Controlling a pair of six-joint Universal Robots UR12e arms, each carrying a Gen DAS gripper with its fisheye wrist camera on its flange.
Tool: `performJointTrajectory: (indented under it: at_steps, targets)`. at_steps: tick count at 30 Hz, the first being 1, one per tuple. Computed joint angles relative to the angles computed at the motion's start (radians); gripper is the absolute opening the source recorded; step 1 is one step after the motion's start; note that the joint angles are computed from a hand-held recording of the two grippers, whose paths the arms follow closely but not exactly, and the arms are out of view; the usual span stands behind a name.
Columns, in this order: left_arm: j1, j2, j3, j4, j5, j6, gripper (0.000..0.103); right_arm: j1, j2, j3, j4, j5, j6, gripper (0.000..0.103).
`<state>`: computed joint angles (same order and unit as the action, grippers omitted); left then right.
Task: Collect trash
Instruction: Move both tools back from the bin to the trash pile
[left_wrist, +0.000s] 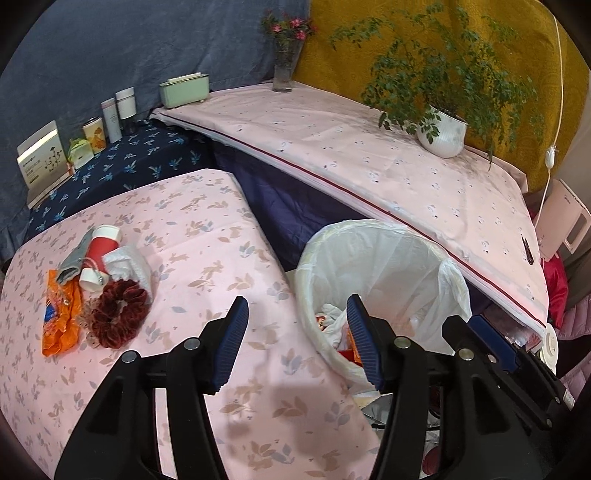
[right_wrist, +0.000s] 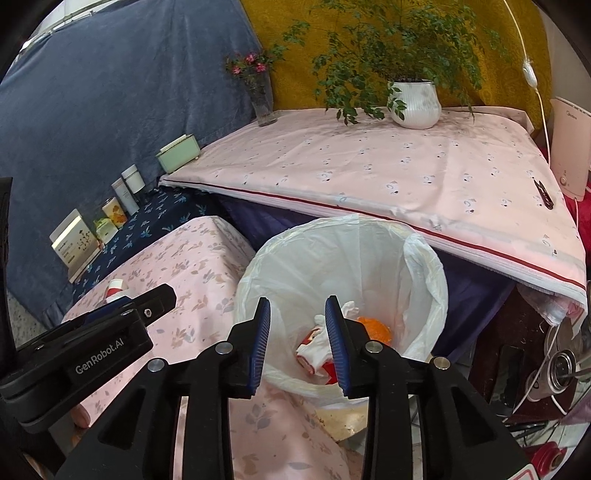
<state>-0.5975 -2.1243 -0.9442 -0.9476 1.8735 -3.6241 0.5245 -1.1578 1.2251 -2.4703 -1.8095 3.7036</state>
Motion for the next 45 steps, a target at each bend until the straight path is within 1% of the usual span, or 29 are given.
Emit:
performJointTrajectory:
  at_steps: [2,4,8,17,22,28,32,36,38,39,40,43,45]
  targets:
    - [0.004,0.015,-0.022,0.006,0.009,-0.013,0.053,0.005,0.005,-0.009,0.003,0.004,-0.009,0.031]
    - [0.008,0.033,-0.051,0.017,0.023,-0.033,0.061,0.013,0.011,-0.02,0.006,0.006,-0.02,0.032]
    - [0.018,0.065,-0.099,0.034,0.043,-0.058,0.061,0.029,0.024,-0.04,0.009,0.01,-0.039,0.036]
    - [0.045,0.132,-0.198,0.049,0.073,-0.11,0.062,0.068,0.067,-0.108,0.042,0.023,-0.093,0.041]
    - [0.06,0.166,-0.248,0.055,0.091,-0.14,0.065,0.086,0.093,-0.149,0.064,0.033,-0.11,0.042]
    - [0.085,0.212,-0.32,0.059,0.104,-0.184,0.066,0.107,0.126,-0.201,0.094,0.046,-0.134,0.043]
    - [0.105,0.242,-0.369,0.057,0.108,-0.213,0.066,0.12,0.155,-0.246,0.12,0.054,-0.142,0.046]
    - [0.128,0.273,-0.416,0.05,0.113,-0.245,0.066,0.132,0.183,-0.287,0.144,0.064,-0.157,0.047]
    - [0.141,0.288,-0.439,0.043,0.118,-0.268,0.069,0.137,0.201,-0.314,0.162,0.069,-0.164,0.047]
    - [0.147,0.294,-0.449,0.041,0.121,-0.279,0.073,0.14,0.212,-0.331,0.173,0.073,-0.167,0.047]
    - [0.151,0.301,-0.459,0.04,0.124,-0.289,0.075,0.143,0.221,-0.344,0.181,0.075,-0.17,0.047]
    - [0.17,0.319,-0.486,0.028,0.128,-0.317,0.078,0.15,0.248,-0.382,0.205,0.087,-0.179,0.047]
    - [0.182,0.328,-0.501,0.022,0.125,-0.329,0.078,0.154,0.267,-0.411,0.221,0.094,-0.185,0.047]
